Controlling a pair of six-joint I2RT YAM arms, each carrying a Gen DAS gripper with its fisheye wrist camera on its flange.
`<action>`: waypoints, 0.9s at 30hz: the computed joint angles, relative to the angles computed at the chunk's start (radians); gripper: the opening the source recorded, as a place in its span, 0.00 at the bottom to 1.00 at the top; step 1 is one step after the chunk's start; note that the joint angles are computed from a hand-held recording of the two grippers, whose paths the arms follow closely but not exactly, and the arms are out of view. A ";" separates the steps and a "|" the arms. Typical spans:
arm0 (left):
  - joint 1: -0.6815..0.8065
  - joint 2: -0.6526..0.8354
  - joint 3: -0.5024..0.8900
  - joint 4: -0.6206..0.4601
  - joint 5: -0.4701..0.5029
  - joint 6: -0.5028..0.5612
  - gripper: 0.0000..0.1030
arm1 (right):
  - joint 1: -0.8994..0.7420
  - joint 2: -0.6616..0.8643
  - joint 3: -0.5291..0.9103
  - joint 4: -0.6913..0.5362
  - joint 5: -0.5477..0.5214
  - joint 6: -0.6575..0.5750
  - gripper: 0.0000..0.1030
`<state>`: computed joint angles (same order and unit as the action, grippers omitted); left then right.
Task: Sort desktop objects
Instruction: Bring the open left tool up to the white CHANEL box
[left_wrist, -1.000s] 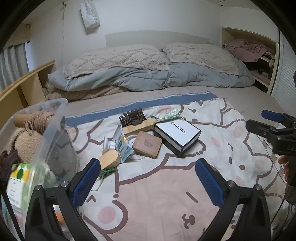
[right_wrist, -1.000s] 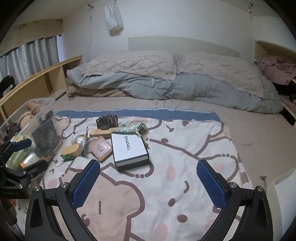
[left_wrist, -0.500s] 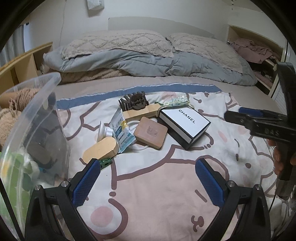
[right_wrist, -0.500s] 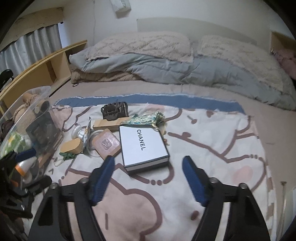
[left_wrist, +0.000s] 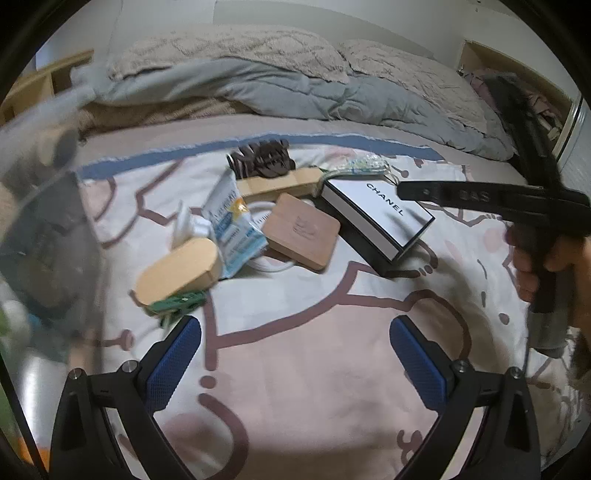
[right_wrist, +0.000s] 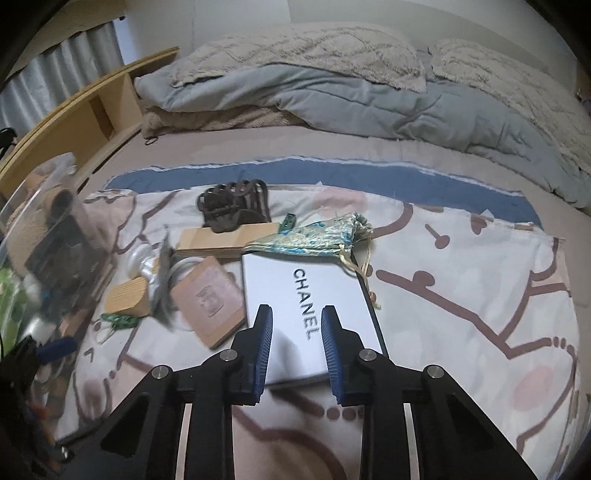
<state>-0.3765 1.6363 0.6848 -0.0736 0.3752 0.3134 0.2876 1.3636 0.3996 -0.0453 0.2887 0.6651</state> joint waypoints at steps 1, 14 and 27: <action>-0.003 0.016 0.010 -0.002 0.003 -0.008 0.98 | -0.020 0.022 0.002 0.018 -0.012 -0.008 0.27; -0.177 0.217 0.224 -0.021 0.015 -0.159 0.52 | -0.290 0.118 -0.079 0.250 -0.142 -0.074 0.27; -0.258 0.352 0.265 0.094 -0.130 -0.188 0.39 | -0.445 0.247 -0.183 0.458 -0.311 -0.095 0.27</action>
<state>-0.6341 1.9883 0.9500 0.0201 0.2453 0.1254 -0.1575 1.6103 0.2168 0.4123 -0.0223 0.5706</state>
